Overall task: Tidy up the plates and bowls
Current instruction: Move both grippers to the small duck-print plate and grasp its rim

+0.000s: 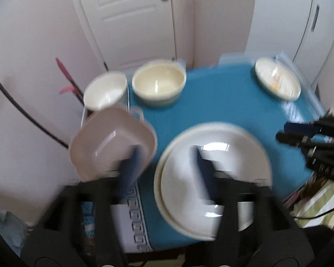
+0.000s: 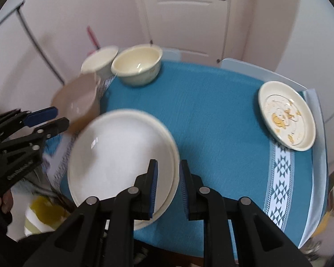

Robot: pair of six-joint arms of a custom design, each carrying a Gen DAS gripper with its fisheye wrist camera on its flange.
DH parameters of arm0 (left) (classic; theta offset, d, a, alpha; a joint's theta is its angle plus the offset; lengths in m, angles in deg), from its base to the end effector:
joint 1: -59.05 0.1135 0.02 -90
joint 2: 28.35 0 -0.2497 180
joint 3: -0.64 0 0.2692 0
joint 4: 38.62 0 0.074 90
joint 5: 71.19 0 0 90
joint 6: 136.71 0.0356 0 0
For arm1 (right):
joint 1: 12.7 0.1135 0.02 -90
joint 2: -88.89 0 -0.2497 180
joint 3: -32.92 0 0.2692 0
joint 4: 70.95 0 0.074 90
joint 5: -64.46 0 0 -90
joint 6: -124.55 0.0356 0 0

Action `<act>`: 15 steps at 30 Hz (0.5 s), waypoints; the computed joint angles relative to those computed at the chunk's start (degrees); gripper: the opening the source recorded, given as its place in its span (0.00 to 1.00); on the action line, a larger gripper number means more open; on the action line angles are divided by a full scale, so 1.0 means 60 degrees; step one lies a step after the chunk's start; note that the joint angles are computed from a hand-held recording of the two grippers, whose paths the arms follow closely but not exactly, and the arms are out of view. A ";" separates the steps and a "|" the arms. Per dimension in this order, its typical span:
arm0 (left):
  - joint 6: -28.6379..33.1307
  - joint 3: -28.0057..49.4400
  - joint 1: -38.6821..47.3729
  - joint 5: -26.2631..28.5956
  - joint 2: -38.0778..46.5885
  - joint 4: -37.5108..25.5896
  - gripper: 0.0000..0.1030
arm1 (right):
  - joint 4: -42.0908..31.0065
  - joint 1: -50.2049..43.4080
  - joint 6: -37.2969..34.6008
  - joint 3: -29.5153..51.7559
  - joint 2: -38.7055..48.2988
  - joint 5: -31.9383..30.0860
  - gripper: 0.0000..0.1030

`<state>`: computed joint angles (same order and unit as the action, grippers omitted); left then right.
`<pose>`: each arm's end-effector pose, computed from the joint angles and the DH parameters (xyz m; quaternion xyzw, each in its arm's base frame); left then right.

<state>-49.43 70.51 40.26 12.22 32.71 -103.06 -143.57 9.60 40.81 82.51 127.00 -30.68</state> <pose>0.2162 -0.0692 0.2830 0.1165 0.9468 -0.0011 0.3000 0.1285 0.0561 0.2253 -0.1460 0.9565 0.1035 0.2305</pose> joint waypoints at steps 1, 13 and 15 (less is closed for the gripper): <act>-0.0017 0.0098 0.0010 -0.0019 -0.0065 0.0174 1.00 | -0.0068 -0.0400 -0.0047 0.0092 -0.0180 -0.0202 0.44; 0.1013 0.3738 -0.0220 0.3019 0.3514 0.0848 1.00 | -0.1565 -0.6162 -0.2269 0.1593 -0.0808 -0.1642 1.00; 0.1117 0.4924 -0.0544 0.3447 0.4751 0.0716 1.00 | -0.1638 -0.7645 -0.3015 0.1967 -0.0449 -0.2099 1.00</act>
